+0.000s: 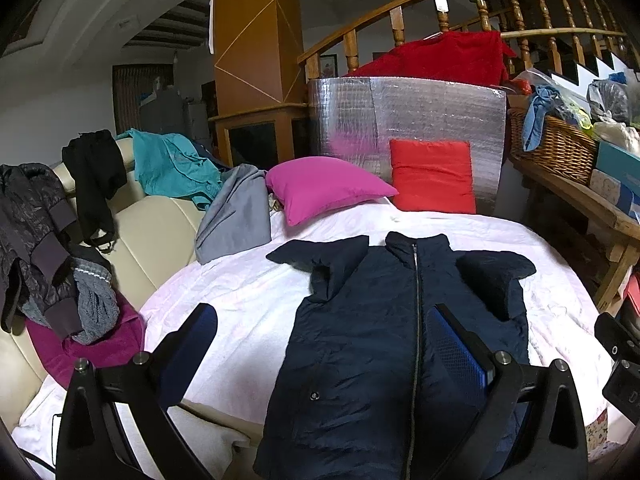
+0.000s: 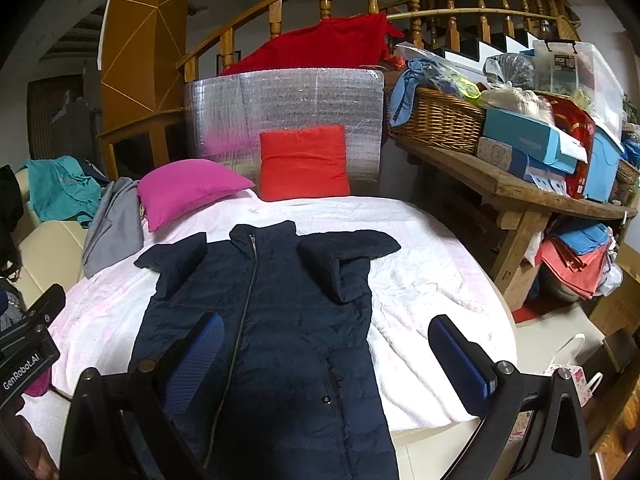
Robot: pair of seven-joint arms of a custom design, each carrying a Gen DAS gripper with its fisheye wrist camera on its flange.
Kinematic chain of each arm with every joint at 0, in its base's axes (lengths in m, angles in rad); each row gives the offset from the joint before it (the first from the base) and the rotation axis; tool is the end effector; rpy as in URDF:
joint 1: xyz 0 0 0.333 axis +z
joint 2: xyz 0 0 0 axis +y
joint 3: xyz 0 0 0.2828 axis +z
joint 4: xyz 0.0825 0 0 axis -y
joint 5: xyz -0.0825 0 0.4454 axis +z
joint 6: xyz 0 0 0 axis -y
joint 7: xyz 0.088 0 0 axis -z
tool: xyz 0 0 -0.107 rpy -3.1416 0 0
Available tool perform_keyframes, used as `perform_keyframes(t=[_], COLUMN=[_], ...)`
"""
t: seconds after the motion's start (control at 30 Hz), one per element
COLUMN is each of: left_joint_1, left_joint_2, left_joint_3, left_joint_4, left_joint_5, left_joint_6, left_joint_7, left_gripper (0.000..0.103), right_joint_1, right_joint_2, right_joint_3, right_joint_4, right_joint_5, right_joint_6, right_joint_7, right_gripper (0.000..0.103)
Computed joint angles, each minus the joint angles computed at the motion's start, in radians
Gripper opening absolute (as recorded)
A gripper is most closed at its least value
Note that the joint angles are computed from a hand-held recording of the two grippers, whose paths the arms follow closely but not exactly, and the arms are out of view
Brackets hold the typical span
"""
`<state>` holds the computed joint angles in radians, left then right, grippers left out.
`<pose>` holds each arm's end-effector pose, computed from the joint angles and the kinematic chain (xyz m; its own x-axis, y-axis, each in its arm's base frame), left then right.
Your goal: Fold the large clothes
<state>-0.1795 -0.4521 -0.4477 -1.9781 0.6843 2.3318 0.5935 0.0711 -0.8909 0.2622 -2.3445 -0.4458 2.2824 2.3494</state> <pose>0.4210 -0.3506 0.6932 0.0572 -0.9966 -0.0593 -0.4639 0.0261 -0.8855 0.3825 0.1581 0.6915 -0.3021 -0.9532 0.0131 -0.5145 0.1514 -0.8440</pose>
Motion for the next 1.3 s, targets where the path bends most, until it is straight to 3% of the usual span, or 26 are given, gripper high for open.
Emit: perform_keyframes(t=[0.5, 0.87, 0.97, 1.1, 1.2, 1.3], left_joint_1=[-0.007, -0.042, -0.063, -0.092, -0.107, -0.125], left_joint_2=[0.098, 0.234, 0.286, 0.387, 0.476, 0.529], left_joint_3=[0.019, 0.055, 0.084, 0.134, 0.162, 0.183], left_joint_4=[0.068, 0.161, 0.189, 0.24, 0.289, 0.322], left_joint_5=[0.03, 0.085, 0.046, -0.113, -0.184, -0.18], left_joint_6=[-0.021, -0.057, -0.053, -0.07, -0.126, -0.169], left_joint_7=[-0.005, -0.002, 0.041, 0.164, 0.215, 0.214], left_gripper=[0.103, 0.103, 0.103, 0.103, 0.103, 0.103], right_joint_1=[-0.005, -0.034, -0.029, -0.011, 0.064, 0.118], right_joint_2=[0.095, 0.209, 0.249, 0.32, 0.431, 0.544], right_joint_3=[-0.021, -0.053, -0.102, -0.209, -0.368, -0.482], right_joint_4=[0.043, 0.104, 0.112, 0.112, 0.142, 0.194], right_joint_5=[0.008, -0.017, 0.015, 0.133, 0.377, 0.603], right_joint_6=[0.043, 0.087, 0.143, 0.266, 0.374, 0.419], right_joint_7=[0.011, 0.006, -0.016, -0.1, -0.255, -0.404], right_gripper=[0.103, 0.103, 0.103, 0.103, 0.103, 0.103])
